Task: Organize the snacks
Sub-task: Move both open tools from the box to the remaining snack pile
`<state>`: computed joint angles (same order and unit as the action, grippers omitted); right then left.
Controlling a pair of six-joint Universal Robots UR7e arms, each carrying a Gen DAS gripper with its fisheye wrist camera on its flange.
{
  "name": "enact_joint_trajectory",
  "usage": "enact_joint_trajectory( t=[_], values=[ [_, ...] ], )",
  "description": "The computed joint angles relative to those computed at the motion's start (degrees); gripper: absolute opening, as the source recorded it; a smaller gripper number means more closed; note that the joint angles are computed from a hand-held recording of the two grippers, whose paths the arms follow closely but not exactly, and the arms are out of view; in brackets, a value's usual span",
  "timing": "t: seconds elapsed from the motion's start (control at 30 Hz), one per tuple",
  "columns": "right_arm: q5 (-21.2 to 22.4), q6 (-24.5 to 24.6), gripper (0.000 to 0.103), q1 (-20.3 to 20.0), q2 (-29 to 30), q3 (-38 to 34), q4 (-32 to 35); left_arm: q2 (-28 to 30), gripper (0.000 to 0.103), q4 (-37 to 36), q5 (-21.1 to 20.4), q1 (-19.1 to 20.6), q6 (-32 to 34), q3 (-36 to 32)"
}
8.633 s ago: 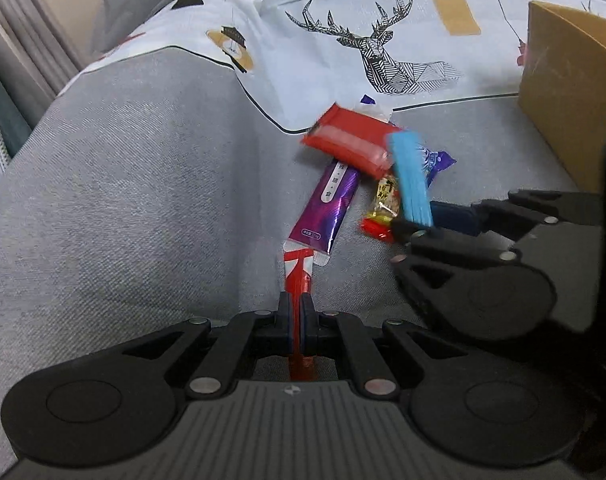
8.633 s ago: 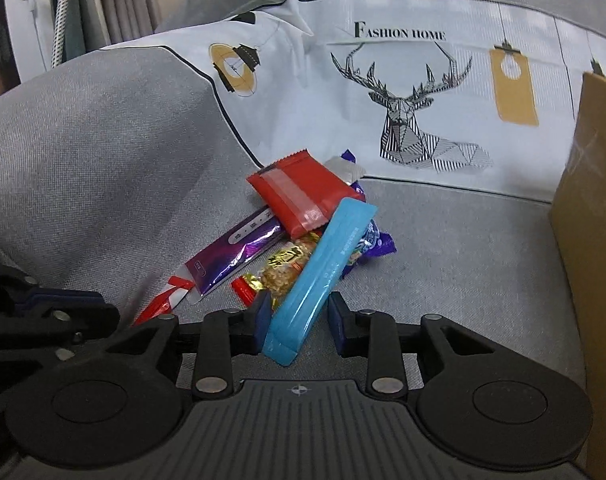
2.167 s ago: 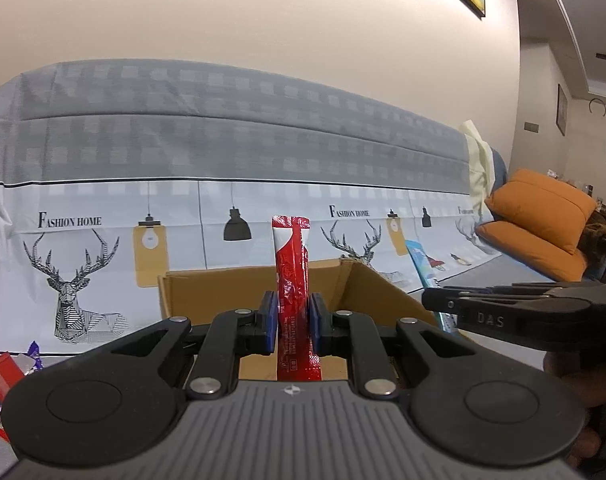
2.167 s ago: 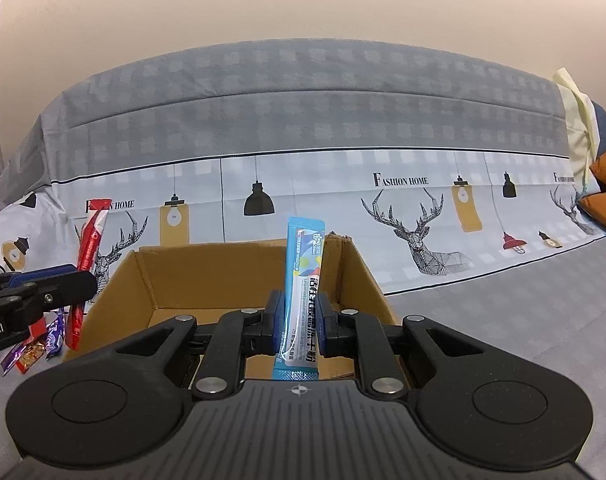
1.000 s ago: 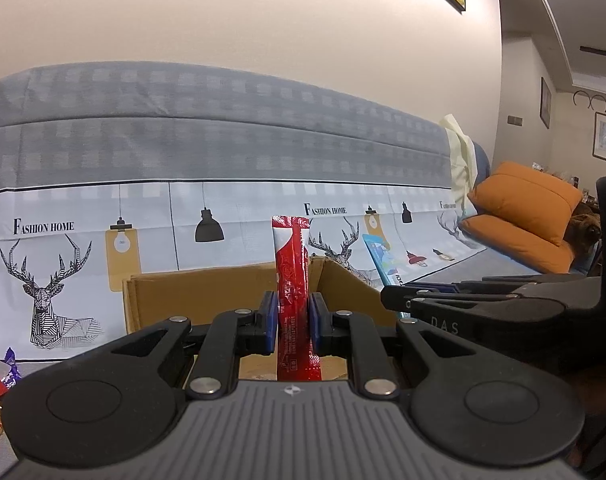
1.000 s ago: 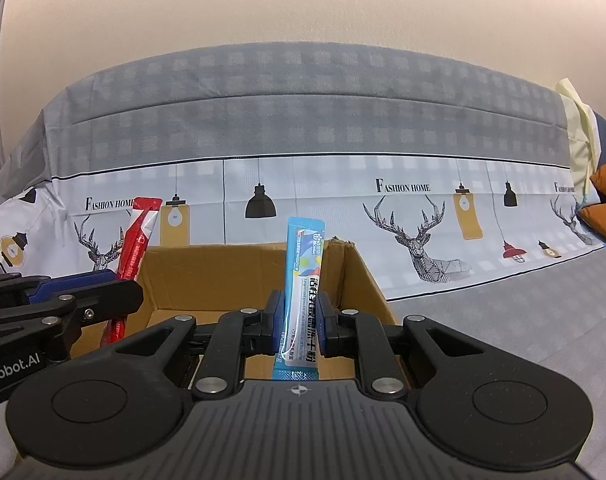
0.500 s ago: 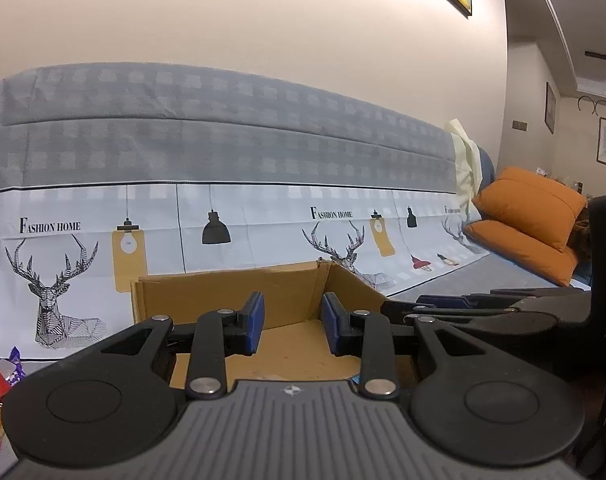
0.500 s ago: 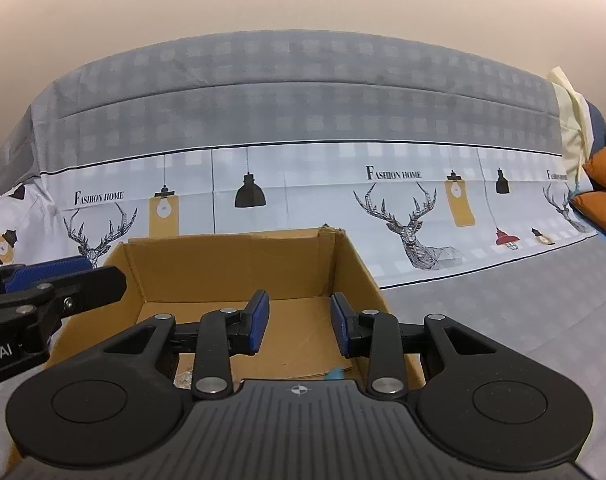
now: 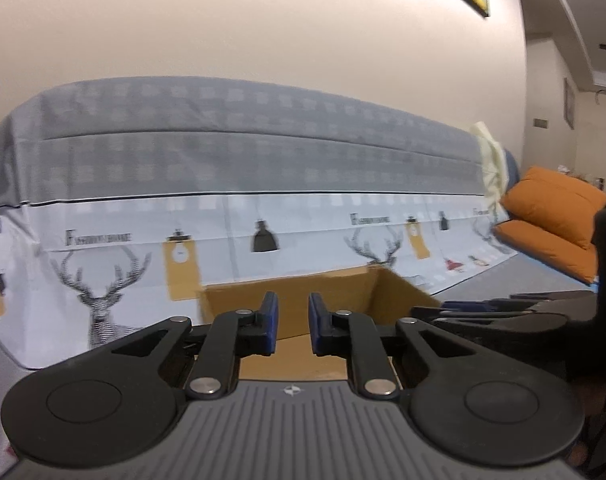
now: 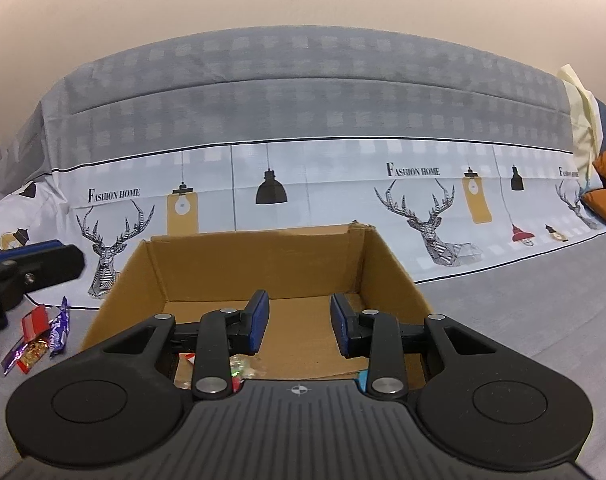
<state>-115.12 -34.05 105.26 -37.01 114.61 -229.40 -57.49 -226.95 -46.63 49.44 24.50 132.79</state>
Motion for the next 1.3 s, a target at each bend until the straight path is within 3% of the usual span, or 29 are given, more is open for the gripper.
enact_joint_trajectory(
  t=[0.23, 0.37, 0.47, 0.57, 0.73, 0.87, 1.0, 1.13, 1.3],
  values=[
    [0.82, 1.92, 0.036, 1.60, 1.60, -0.63, 0.36, -4.64, 0.017, 3.01, 6.19, 1.66, -0.62, 1.03],
    [2.77, 2.52, 0.028, 2.80, 2.69, -0.78, -0.12, -7.00, 0.017, 4.63, 10.81, 3.14, -0.82, 0.89],
    [5.17, 2.47, 0.026, 3.81, 3.76, -0.86, -0.54, -9.49, 0.017, 8.31, 13.49, 5.46, -3.97, 0.21],
    [8.50, 1.72, 0.026, 4.82, 5.06, -0.80, -1.16, -13.09, 0.017, 14.28, 14.79, 8.53, -11.58, -0.56],
    [12.28, -0.41, 0.026, 7.15, 8.52, -1.86, -1.01, -19.82, 0.017, 27.15, 12.46, 14.35, -28.78, -2.03],
    [14.10, -0.60, 0.026, 9.00, 11.37, -3.46, 2.71, -23.42, 0.017, 34.80, 8.77, 17.83, -37.20, -2.73],
    [13.73, 0.04, 0.026, 10.89, 15.22, -7.01, 6.18, -23.75, 0.019, 38.22, 7.66, 19.12, -38.36, -3.60],
    [10.64, 3.57, 0.026, 12.01, 19.59, -12.96, 10.02, -22.90, 0.030, 39.22, 6.88, 20.13, -38.72, -4.50],
    [7.71, 8.19, 0.026, 10.86, 23.57, -19.81, 15.62, -21.84, 0.037, 43.29, 1.98, 23.16, -40.11, -7.29]
  ],
)
